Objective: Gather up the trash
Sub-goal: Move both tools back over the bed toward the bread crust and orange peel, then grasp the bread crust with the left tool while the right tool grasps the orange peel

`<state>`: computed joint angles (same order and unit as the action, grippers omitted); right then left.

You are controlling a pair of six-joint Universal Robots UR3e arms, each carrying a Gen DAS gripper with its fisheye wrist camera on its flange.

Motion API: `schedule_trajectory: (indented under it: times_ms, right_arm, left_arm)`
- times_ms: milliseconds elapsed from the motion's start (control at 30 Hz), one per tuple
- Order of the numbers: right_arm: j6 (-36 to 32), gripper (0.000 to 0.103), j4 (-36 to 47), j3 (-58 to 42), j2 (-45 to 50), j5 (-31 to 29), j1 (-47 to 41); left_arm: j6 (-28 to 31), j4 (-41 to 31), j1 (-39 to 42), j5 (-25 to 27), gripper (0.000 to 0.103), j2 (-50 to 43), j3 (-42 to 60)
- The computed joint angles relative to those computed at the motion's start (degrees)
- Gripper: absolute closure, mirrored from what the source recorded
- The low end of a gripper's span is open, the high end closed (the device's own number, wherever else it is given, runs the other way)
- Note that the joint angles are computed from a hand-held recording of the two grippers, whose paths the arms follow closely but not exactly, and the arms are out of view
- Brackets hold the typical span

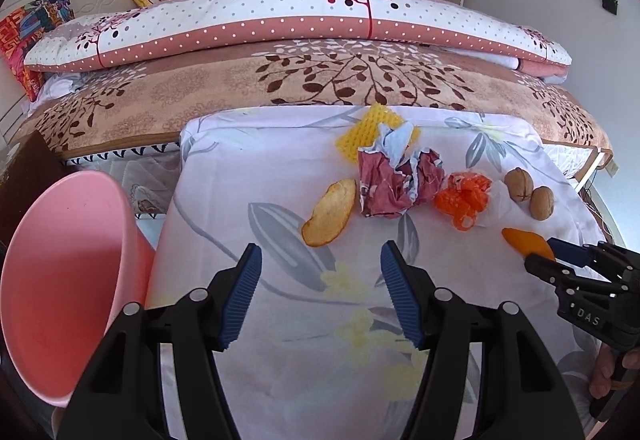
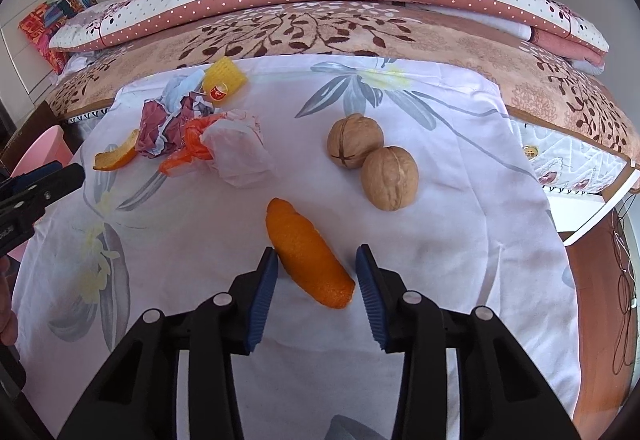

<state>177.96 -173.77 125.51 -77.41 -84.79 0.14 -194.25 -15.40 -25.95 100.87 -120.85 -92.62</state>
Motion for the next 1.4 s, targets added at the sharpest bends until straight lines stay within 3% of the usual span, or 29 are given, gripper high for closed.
schedule_trajectory:
  times_ms: [233,267,400,500,733,867,1100,1400]
  right_arm:
    - [-0.33,0.063,-0.84,-0.86,1.16,-1.31,1.07]
    - [-0.38,0.063,-0.94,-0.83,1.20,-1.24,1.02]
    - [-0.49,0.063,-1.10,-0.83,1.32,-1.35,1.04]
    - [-0.39,0.068,-1.23,-0.81,1.29,-1.22,0.92]
    - [-0.09,0.089,-0.23,-0.05,-0.24,-1.34,0.53]
    - [0.54,0.090,-0.28,2.35,-4.05,-1.53,1.25]
    - [4.23,0.090,0.99,5.72,-12.08,-1.30,6.68]
    - [10.25,0.090,0.14,2.85,-15.68,-8.85,20.64]
  left_arm:
    - [1.92,-8.27,0.00,2.16,0.042,-9.14,13.60]
    - [2.09,-9.34,0.00,2.43,0.046,-10.14,15.01]
    - [3.31,-8.92,0.36,1.24,0.078,-11.25,15.51]
    - [3.52,-7.61,-0.32,2.32,0.085,-10.68,14.09]
    - [1.30,-4.00,-0.61,0.58,0.087,-4.17,4.72]
    - [-0.04,-1.83,-1.55,0.66,0.087,0.49,-1.27]
    - [-2.39,3.31,-5.26,6.06,0.087,8.86,-11.37]
    - [-5.31,8.00,-8.32,12.57,0.087,20.55,-22.47]
